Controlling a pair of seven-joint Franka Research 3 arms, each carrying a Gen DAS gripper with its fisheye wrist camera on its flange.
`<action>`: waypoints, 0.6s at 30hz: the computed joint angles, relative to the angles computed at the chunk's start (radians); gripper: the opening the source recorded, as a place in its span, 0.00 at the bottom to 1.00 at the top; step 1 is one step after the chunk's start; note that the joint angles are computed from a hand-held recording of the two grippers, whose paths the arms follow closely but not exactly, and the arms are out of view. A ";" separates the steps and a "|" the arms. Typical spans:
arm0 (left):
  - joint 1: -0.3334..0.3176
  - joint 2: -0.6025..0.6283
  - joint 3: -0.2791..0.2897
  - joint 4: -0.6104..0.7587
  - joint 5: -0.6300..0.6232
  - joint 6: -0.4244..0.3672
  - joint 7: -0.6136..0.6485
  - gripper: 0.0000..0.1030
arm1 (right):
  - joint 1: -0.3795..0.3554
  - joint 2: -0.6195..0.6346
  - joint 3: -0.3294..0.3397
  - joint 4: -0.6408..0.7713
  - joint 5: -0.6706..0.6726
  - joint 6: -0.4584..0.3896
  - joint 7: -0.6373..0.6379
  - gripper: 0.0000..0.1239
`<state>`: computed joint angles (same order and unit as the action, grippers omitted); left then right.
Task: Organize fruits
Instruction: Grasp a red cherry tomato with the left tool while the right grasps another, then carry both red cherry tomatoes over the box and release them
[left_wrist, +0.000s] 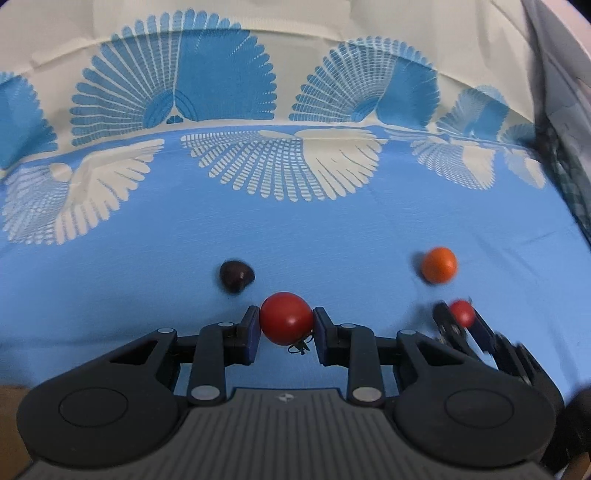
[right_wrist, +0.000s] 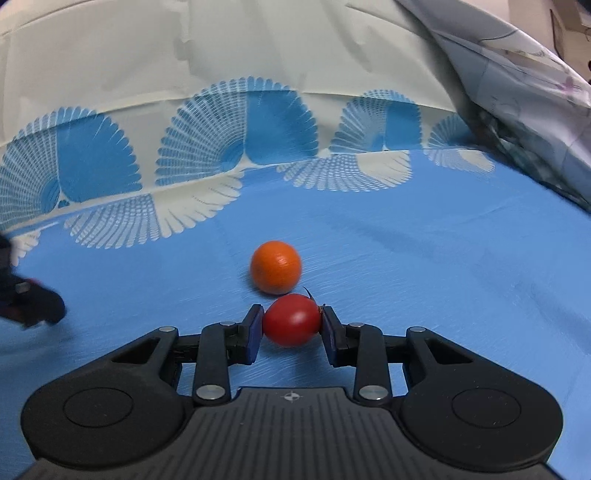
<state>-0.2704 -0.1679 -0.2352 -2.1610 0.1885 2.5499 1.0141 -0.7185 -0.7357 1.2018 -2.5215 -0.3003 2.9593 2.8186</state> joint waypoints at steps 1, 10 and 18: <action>-0.004 -0.028 0.000 -0.016 -0.008 -0.011 0.001 0.32 | 0.008 -0.005 -0.005 -0.007 0.002 0.007 0.004 0.28; -0.059 -0.416 0.013 -0.192 -0.063 -0.231 -0.007 0.32 | 0.317 -0.144 -0.213 -0.067 -0.011 -0.180 0.018 0.28; -0.125 -0.812 0.025 -0.284 -0.090 -0.554 0.008 0.33 | 0.880 -0.321 -0.482 -0.141 0.017 -0.398 -0.086 0.28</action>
<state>-0.3954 -0.9800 -0.2105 -2.4445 0.0987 1.9963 1.0225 0.1615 -1.0572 0.7198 -2.6630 -0.2828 2.5612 2.7327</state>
